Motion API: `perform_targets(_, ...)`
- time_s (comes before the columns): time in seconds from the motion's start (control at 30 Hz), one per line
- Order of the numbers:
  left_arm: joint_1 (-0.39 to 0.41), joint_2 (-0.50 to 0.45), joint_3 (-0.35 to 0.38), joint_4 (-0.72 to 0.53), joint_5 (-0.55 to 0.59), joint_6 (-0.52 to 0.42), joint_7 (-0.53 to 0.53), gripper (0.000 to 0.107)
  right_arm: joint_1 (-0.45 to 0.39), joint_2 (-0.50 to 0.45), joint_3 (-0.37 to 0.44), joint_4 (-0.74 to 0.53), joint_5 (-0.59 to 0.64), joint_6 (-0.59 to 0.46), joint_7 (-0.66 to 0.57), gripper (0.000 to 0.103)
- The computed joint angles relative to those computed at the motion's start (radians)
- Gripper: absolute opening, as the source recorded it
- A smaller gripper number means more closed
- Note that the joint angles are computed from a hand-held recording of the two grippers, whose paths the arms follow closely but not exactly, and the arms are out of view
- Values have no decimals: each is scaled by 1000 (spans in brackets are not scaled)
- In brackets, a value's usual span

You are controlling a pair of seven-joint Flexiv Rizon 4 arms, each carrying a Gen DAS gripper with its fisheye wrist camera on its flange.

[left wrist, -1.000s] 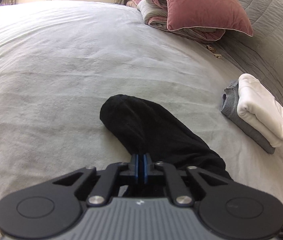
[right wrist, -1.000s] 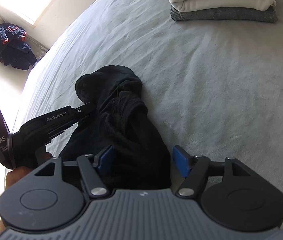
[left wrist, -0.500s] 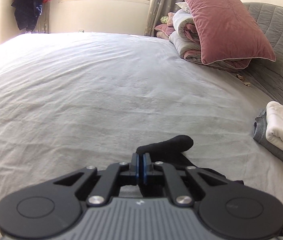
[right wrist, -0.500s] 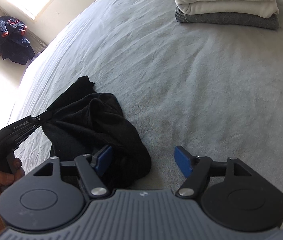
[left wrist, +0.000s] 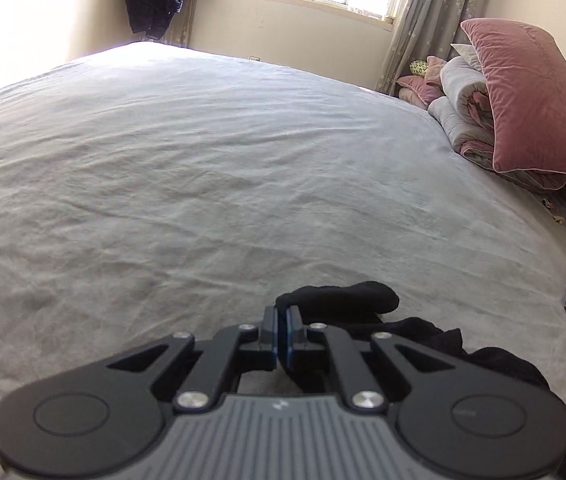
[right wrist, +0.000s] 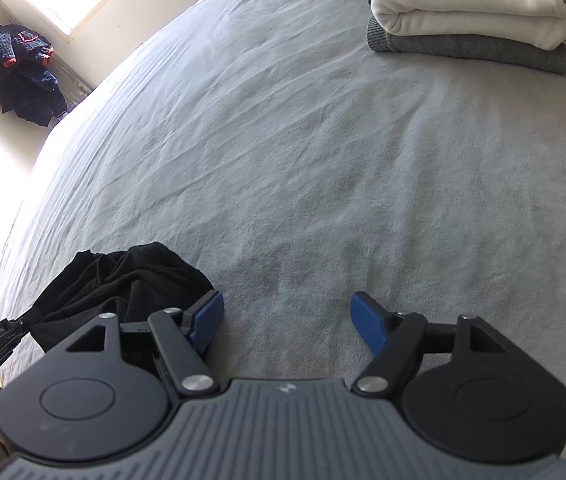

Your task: Fold clothes

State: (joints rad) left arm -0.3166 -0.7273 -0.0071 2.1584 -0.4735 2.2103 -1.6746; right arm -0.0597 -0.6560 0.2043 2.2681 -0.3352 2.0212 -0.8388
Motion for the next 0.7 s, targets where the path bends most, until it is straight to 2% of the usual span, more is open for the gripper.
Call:
perform_targets(0.23,22,28,20,94,-21,68,-40,4,80,-13,-21,-15,11,23,-45,75)
perform_targets(0.37,50,44,21,134,-22,84,-61,4,201,-14,-87,-18,82,33,-109,75)
perform_targets(0.47,99,69,12,168,5,71,-100,4,255,-28,-107,-21,125,74,-161,75)
perform_targets(0.57,125,83,20,193,13,54,-125,4,255,-55,-76,-24,129,137,-183,75)
perform_targets(0.7,172,90,19,221,61,55,-167,4,233,-89,-24,-29,65,197,-194,75)
